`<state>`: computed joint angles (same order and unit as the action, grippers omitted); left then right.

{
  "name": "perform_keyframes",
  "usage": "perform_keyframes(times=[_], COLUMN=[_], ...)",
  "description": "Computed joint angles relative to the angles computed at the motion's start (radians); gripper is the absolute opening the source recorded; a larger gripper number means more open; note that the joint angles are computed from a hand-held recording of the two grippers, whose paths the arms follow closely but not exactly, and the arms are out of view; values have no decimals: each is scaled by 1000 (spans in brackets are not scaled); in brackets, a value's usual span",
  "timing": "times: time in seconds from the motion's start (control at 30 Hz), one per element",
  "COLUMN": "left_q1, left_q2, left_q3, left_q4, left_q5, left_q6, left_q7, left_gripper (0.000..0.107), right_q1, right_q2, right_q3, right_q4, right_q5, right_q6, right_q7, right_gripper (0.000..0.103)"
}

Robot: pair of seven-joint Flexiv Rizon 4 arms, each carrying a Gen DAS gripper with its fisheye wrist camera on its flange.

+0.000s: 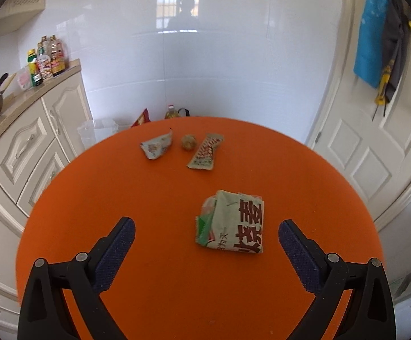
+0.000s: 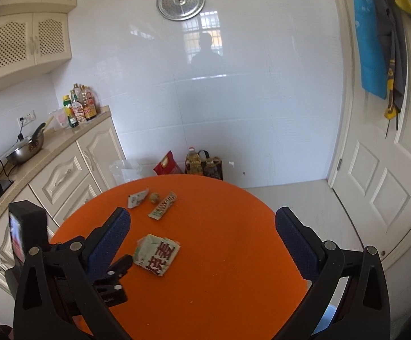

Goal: Collect trash
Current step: 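Grasp the green-and-white printed bag with the left tool, then grasp the red-and-white snack wrapper with the right tool while the left tool holds the bag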

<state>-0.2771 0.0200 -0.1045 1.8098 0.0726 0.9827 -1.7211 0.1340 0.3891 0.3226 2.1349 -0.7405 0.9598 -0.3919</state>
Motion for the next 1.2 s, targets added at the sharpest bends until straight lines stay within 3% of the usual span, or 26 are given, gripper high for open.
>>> perform_keyframes(times=[0.17, 0.27, 0.33, 0.4, 0.57, 0.87, 1.2], left_q1=[-29, -55, -49, -60, -48, -49, -26], left_q2=[-196, -277, -308, -338, -402, -491, -652], left_q3=[-17, 0, 0, 14, 9, 48, 97], left_q4=[-200, -282, -292, -334, -404, -549, -839], left_q5=[114, 103, 33, 31, -70, -98, -90], left_q6=[-107, -159, -122, -127, -131, -110, -183], left_q7=[-38, -29, -7, -1, 62, 56, -13], left_gripper=[100, 95, 88, 72, 69, 69, 69], right_q1=[-7, -8, -8, -9, -3, 40, 145], right_q2=[-17, -31, -40, -53, -92, -192, -472], right_q3=[-27, -38, -44, -48, -52, -69, -145], right_q4=[23, 33, 37, 37, 30, -24, -217], right_q5=[33, 54, 66, 72, 73, 63, 135], right_q6=[25, 36, 42, 44, 54, 53, 82], right_q7=[-13, -28, -37, -45, -45, -59, -177], right_gripper=[103, 103, 103, 103, 103, 103, 103])
